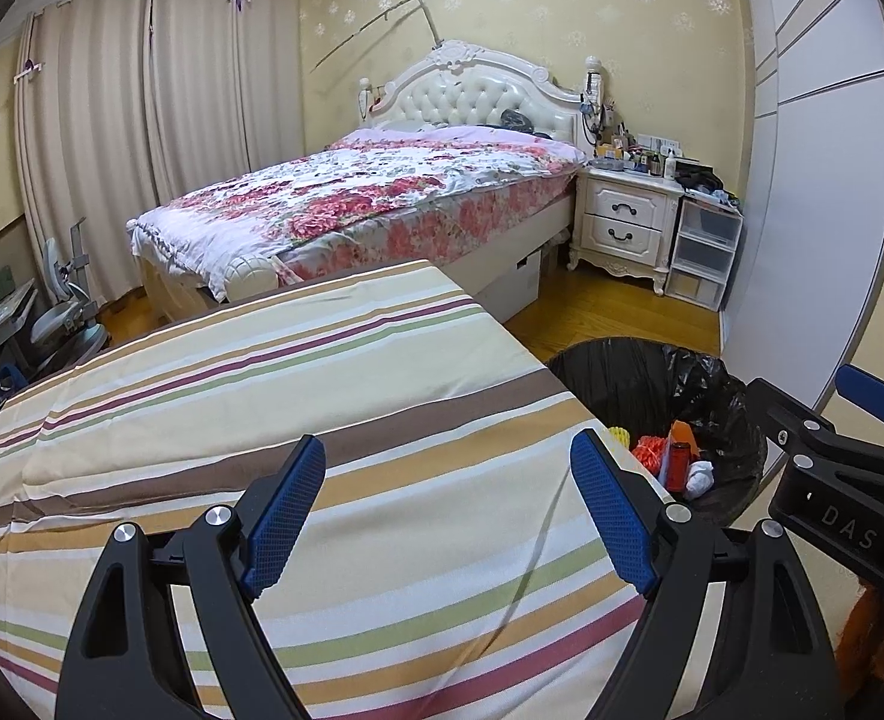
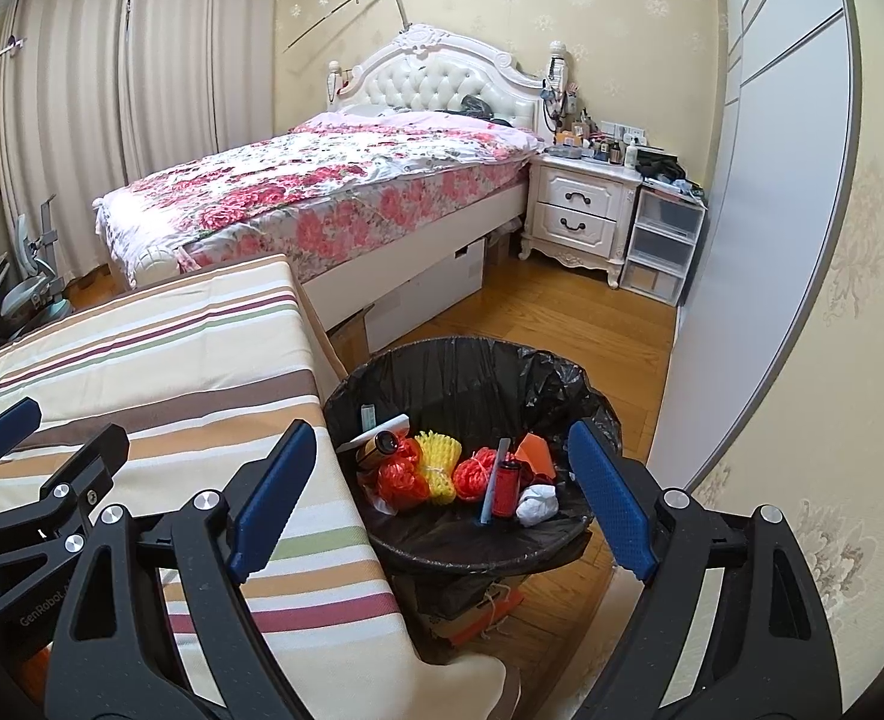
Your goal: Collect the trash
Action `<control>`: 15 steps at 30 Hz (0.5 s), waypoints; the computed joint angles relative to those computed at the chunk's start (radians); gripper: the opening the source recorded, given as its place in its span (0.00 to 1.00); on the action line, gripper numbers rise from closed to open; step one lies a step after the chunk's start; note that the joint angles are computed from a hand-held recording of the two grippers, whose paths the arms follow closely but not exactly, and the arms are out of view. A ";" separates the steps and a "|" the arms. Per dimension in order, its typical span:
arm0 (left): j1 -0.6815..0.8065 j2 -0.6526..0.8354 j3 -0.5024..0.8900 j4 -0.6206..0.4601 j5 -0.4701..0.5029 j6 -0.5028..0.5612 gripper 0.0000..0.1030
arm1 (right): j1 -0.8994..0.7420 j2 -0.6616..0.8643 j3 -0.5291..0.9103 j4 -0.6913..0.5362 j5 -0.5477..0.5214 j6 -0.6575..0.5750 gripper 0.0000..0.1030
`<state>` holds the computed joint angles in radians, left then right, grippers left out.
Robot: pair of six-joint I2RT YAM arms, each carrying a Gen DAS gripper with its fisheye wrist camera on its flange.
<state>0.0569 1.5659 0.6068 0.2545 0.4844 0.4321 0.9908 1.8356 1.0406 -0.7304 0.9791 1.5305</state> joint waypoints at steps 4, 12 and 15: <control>0.000 0.001 0.001 -0.001 0.000 0.001 0.79 | 0.000 0.001 0.002 -0.003 0.000 0.001 0.82; 0.003 0.002 -0.008 0.005 0.003 0.003 0.79 | 0.000 0.003 -0.003 0.003 -0.002 0.001 0.82; 0.004 0.002 -0.007 0.004 0.004 0.004 0.79 | 0.000 0.004 -0.002 0.005 -0.004 -0.001 0.82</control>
<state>0.0610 1.5680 0.5999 0.2585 0.4880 0.4358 0.9905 1.8396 1.0387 -0.7254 0.9749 1.5298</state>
